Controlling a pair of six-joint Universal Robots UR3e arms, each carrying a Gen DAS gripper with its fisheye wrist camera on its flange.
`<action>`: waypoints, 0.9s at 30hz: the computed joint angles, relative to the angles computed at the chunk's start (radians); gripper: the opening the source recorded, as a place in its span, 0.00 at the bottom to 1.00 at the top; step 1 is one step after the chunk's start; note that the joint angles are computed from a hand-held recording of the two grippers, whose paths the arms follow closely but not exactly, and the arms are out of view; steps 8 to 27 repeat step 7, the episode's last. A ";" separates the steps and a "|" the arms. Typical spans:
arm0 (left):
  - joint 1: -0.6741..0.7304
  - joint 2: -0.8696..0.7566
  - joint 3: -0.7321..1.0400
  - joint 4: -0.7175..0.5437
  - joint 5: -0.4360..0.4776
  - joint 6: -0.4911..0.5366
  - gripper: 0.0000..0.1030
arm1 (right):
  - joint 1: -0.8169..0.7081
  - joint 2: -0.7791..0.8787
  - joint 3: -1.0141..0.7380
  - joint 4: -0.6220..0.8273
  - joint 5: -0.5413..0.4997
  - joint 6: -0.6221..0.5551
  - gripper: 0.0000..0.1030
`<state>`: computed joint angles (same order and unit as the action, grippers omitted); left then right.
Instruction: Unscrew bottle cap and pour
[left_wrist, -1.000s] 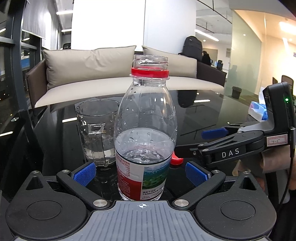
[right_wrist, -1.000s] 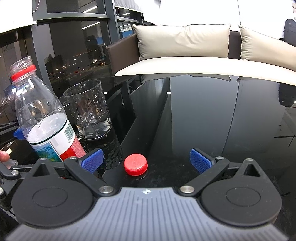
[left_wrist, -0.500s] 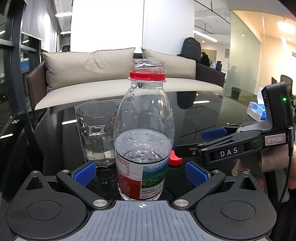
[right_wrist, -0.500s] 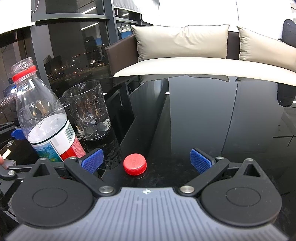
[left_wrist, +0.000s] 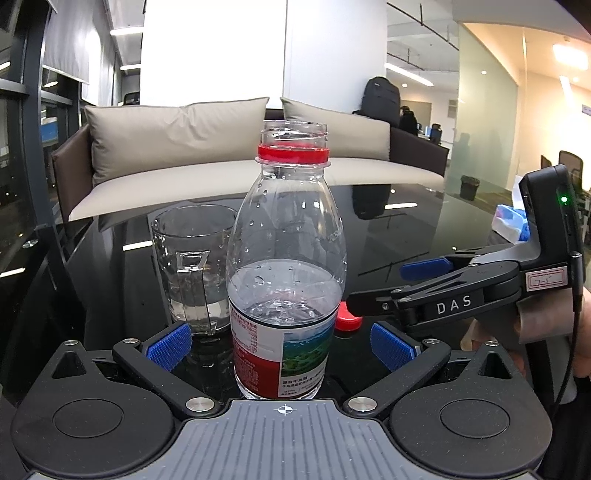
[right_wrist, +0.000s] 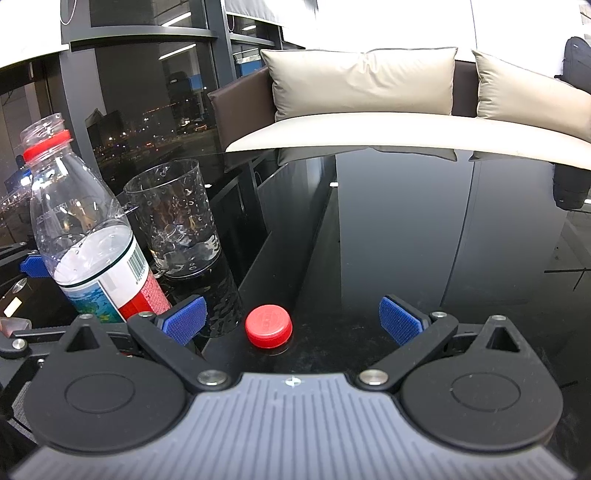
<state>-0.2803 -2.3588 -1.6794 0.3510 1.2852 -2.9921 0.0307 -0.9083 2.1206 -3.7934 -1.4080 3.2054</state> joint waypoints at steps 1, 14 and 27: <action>-0.001 0.001 -0.001 -0.001 0.001 0.000 0.99 | 0.000 0.000 -0.001 0.001 0.000 0.000 0.99; 0.002 0.006 -0.001 -0.007 -0.003 0.002 0.99 | 0.003 0.000 -0.002 0.002 -0.002 0.000 0.99; 0.002 0.006 -0.001 -0.007 -0.003 0.002 0.99 | 0.003 0.000 -0.002 0.002 -0.002 0.000 0.99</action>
